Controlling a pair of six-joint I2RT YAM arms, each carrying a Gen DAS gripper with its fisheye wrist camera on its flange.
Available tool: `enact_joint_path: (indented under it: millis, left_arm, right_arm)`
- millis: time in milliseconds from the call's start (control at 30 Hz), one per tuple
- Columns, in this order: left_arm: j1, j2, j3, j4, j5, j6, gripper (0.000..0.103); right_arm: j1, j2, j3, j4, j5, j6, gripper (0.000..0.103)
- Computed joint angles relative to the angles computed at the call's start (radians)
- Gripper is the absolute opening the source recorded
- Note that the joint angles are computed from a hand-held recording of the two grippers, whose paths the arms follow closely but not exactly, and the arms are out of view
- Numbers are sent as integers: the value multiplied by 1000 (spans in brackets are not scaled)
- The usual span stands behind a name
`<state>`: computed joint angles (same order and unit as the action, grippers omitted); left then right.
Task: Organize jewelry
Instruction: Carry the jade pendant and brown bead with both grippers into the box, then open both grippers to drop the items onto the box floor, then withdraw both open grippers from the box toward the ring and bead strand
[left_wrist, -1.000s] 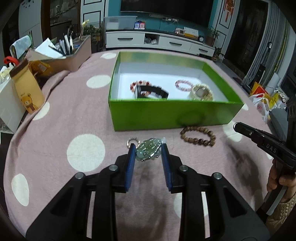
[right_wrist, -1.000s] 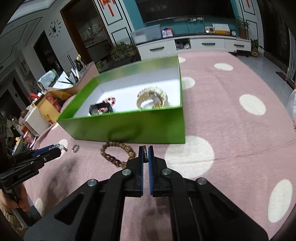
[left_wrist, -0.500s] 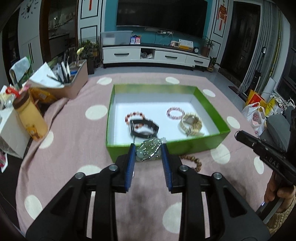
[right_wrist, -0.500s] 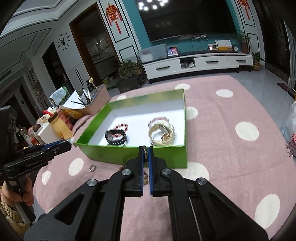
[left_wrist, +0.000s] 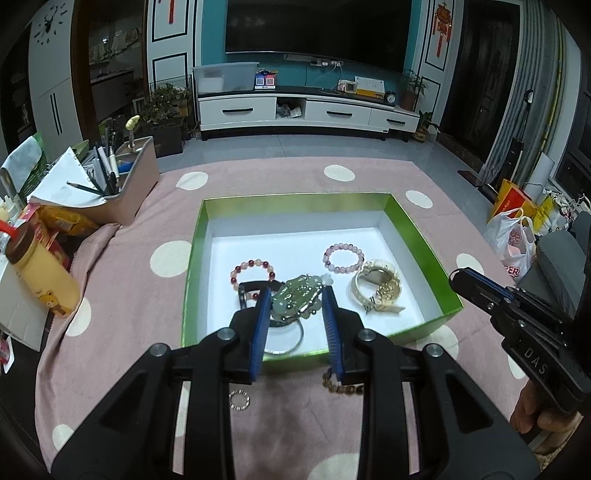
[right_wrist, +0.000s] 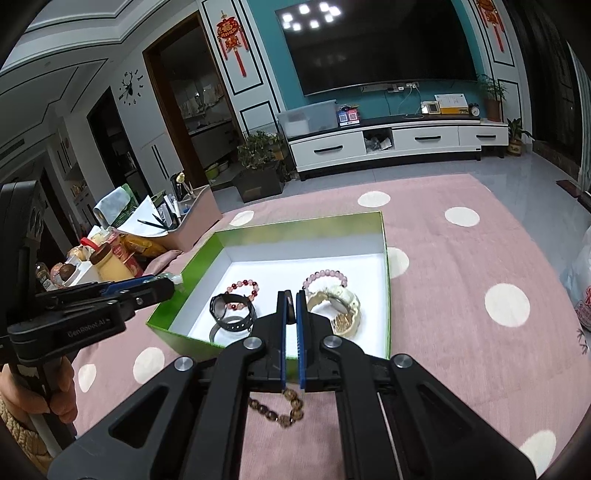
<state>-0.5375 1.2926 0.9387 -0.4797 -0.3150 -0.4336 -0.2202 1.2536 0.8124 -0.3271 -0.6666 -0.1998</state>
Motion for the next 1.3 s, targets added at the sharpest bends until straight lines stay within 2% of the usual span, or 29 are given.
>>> enact_joint_path:
  millis: [467, 767, 1133, 1300]
  left_arm:
    - [49, 242, 136, 37, 13, 26, 28]
    - [58, 349, 196, 27, 12, 30, 28]
    - [66, 375, 204, 33, 14, 35, 29]
    - [64, 362, 198, 32, 11, 34, 31]
  right_arm:
    - [106, 146, 55, 94, 165, 36, 4]
    - [120, 226, 94, 106, 220, 24, 4]
    - [121, 253, 95, 110, 249, 21, 5]
    - [117, 250, 95, 104, 248, 31, 10]
